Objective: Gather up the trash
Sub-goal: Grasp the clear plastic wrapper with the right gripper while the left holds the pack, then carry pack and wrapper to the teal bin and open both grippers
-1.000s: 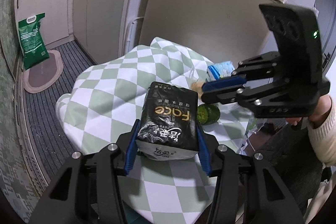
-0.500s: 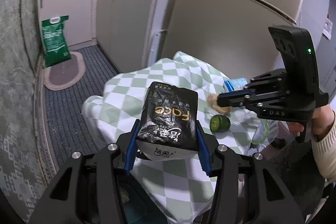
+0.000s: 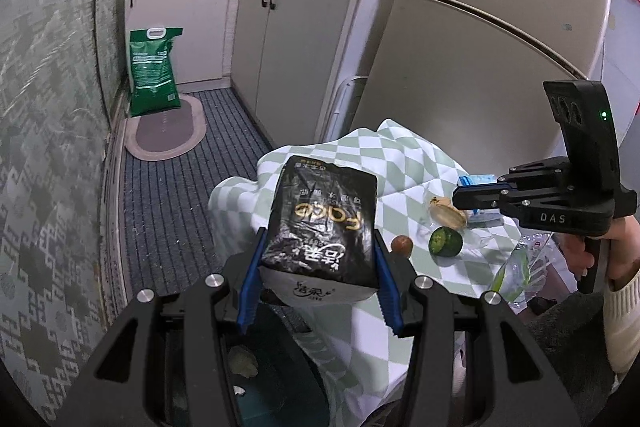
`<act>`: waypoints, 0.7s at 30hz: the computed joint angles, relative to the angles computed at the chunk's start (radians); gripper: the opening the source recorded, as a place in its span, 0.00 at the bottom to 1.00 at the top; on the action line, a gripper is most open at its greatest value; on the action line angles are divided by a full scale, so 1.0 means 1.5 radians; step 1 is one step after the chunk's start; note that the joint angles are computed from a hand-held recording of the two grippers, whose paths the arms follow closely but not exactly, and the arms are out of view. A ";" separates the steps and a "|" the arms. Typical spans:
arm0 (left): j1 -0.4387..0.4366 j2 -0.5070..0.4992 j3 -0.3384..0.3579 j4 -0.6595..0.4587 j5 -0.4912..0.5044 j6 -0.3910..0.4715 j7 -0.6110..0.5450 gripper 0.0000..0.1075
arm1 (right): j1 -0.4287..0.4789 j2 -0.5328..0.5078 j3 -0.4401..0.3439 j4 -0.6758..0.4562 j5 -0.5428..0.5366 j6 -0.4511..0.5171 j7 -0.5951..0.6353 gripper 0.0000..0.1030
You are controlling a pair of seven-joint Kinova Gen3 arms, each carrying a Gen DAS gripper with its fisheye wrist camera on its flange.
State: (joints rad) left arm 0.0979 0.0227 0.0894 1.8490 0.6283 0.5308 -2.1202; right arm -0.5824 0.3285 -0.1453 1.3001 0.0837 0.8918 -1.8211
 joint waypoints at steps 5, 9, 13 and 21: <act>-0.006 -0.011 -0.009 0.012 -0.002 -0.003 0.010 0.48 | -0.028 0.021 0.012 -0.021 0.032 0.024 -0.025 0.25; -0.013 -0.016 -0.018 0.022 -0.005 -0.001 0.014 0.48 | -0.038 0.039 0.019 -0.038 0.053 0.048 -0.042 0.25; -0.019 -0.016 -0.024 0.025 -0.018 0.004 0.025 0.48 | -0.044 0.061 0.024 -0.057 0.064 0.065 -0.050 0.05; -0.021 -0.003 -0.021 0.021 -0.113 0.020 0.109 0.48 | -0.038 0.049 0.027 -0.042 0.066 0.037 -0.075 0.04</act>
